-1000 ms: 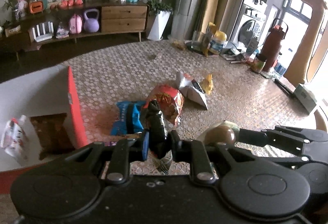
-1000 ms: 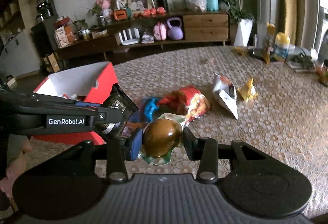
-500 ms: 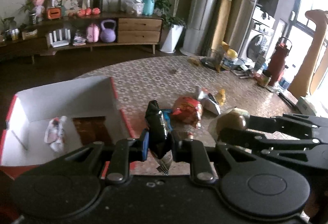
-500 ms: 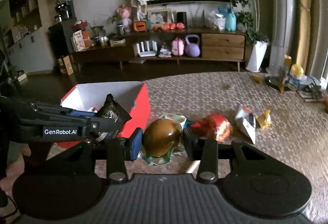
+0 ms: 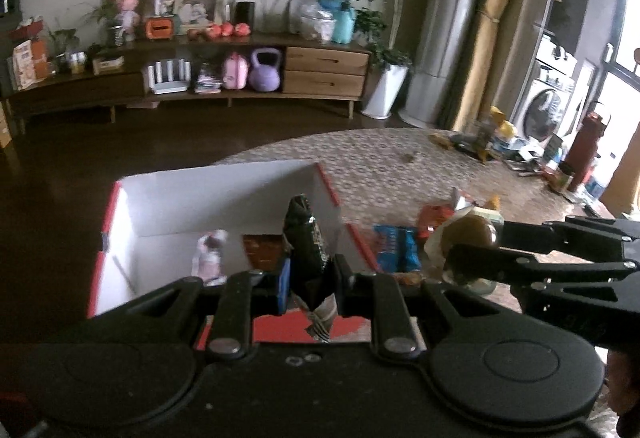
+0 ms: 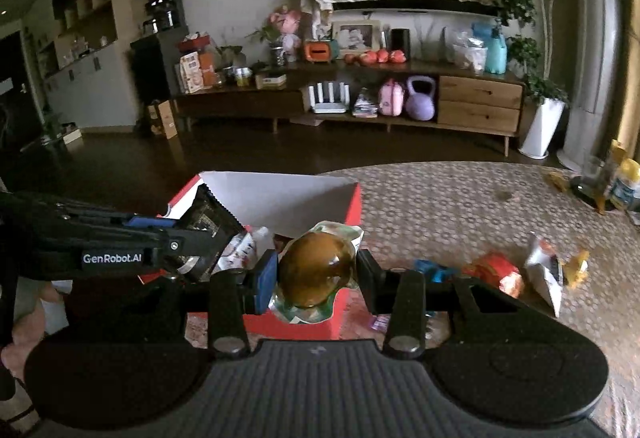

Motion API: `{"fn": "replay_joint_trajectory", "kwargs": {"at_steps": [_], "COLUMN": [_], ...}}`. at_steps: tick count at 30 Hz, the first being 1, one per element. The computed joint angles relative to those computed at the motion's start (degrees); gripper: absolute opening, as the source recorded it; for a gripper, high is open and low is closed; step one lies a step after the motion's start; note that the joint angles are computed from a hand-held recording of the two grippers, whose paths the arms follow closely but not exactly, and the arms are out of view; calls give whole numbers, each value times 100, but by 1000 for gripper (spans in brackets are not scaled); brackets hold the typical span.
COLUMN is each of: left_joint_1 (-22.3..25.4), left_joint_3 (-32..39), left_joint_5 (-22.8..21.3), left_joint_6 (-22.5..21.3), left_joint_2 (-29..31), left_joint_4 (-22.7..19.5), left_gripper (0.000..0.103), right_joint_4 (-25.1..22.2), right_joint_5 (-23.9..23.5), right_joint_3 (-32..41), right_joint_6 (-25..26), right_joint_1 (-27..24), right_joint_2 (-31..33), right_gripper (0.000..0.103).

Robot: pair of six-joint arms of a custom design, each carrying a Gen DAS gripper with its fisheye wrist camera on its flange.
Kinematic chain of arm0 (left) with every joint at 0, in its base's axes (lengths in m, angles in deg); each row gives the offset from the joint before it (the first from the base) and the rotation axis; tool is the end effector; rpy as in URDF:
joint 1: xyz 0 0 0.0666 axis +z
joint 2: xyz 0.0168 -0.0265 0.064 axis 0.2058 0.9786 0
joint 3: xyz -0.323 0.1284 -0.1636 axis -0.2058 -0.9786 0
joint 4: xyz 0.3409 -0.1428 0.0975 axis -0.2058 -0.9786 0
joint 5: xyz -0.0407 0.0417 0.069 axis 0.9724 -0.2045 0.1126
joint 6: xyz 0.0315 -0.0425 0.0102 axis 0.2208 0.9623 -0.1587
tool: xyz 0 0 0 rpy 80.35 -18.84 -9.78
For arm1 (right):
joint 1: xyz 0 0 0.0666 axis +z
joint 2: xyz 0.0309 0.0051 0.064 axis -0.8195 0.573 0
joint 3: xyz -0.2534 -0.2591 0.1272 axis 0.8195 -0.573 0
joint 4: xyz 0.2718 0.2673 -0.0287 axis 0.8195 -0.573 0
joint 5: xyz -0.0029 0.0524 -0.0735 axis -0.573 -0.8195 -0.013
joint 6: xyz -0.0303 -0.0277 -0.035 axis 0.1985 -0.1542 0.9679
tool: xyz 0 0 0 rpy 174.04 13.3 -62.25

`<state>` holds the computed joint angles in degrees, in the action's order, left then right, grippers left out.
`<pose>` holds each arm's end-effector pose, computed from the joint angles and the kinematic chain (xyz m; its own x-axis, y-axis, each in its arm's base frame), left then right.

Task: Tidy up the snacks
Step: 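Carry the bottle with the left gripper while the right carries the egg over the red box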

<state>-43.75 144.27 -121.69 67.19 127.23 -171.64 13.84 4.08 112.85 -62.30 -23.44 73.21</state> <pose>0.2845 -0.3754 0.6161 -0.6273 -0.1752 -0.7588 -0.1428 0.9837 -0.1090 0.3679 0.2335 0.6628 -0.4866 -0.3197 -0.8130 -0.6494 0.7549 0.0918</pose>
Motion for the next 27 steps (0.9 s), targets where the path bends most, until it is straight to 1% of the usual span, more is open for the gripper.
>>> {"fn": "replay_joint_trajectory", "kwargs": {"at_steps": [8,15,17,22,27], "left_joint_1": [314,612,703,933,1184], "left_joint_3": [-443,-856,-1017,-1396,-1669], "left_joint_5": [-25,20,64,191,389], "left_joint_6": [64,116,119,94,-9], "left_joint_2": [-363,-627,-713,-891,-973], "left_joint_4": [-126,-183,-173,-155,-43], "left_gripper": [18,18,18,18,18], "right_joint_4": [-209,-270,-248,-310,-329], "right_joint_5": [36,101,87,228,330], "right_joint_3": [544,824,808,941,999], "right_joint_6": [-81,-59,-31,-46,-93], "right_joint_1": [371,631,611,674,663], "right_joint_2": [523,909,970,1223,1424], "right_gripper": [42,42,42,42,42]}}
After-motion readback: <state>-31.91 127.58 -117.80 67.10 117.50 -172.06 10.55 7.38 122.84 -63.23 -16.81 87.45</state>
